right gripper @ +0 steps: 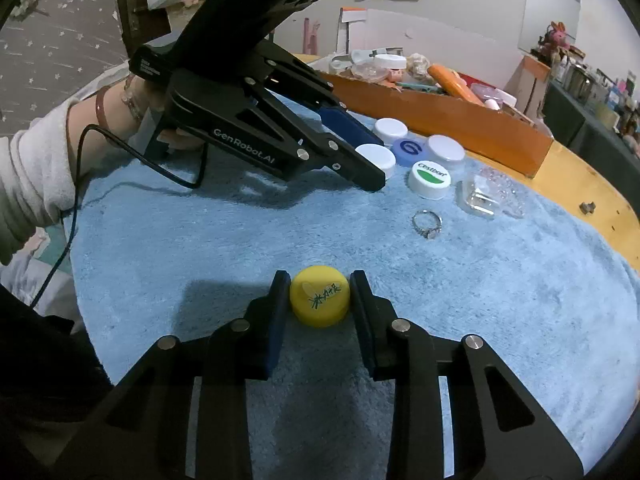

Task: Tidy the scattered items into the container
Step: 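Lift yellow cap and white cap and carry both over the box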

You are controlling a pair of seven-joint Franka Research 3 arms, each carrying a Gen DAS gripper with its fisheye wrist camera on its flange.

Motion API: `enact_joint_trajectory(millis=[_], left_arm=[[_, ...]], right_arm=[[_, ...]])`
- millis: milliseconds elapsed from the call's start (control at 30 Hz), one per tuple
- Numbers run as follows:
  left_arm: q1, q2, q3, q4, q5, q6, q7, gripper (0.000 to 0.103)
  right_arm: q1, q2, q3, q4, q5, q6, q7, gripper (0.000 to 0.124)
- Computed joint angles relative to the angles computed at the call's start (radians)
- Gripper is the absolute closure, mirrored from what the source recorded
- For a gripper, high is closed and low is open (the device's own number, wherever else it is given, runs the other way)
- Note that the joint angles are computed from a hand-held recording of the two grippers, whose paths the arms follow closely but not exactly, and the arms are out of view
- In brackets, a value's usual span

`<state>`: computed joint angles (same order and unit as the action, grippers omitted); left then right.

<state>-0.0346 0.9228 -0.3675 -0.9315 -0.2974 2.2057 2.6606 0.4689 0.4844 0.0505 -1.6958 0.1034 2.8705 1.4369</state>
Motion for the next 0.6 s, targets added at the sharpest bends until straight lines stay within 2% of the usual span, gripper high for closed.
enact_joint_trajectory(millis=[367,500,600], left_arm=[[0.018,-0.050,-0.006,-0.066,-0.023,0.038,-0.021,0.070],[0.026,-0.101,-0.003,-0.141,-0.032,0.104,-0.055,0.070],[0.021,-0.129,0.010,-0.176,-0.026,0.151,-0.108,0.070]], right_arm=[[-0.023,-0.025,0.024,-0.019,0.042,0.009,-0.027,0.095],[-0.045,-0.039,0.043,-0.019,0.075,0.005,-0.050,0.095],[-0.041,-0.048,0.028,-0.012,0.070,-0.002,-0.046,0.095]])
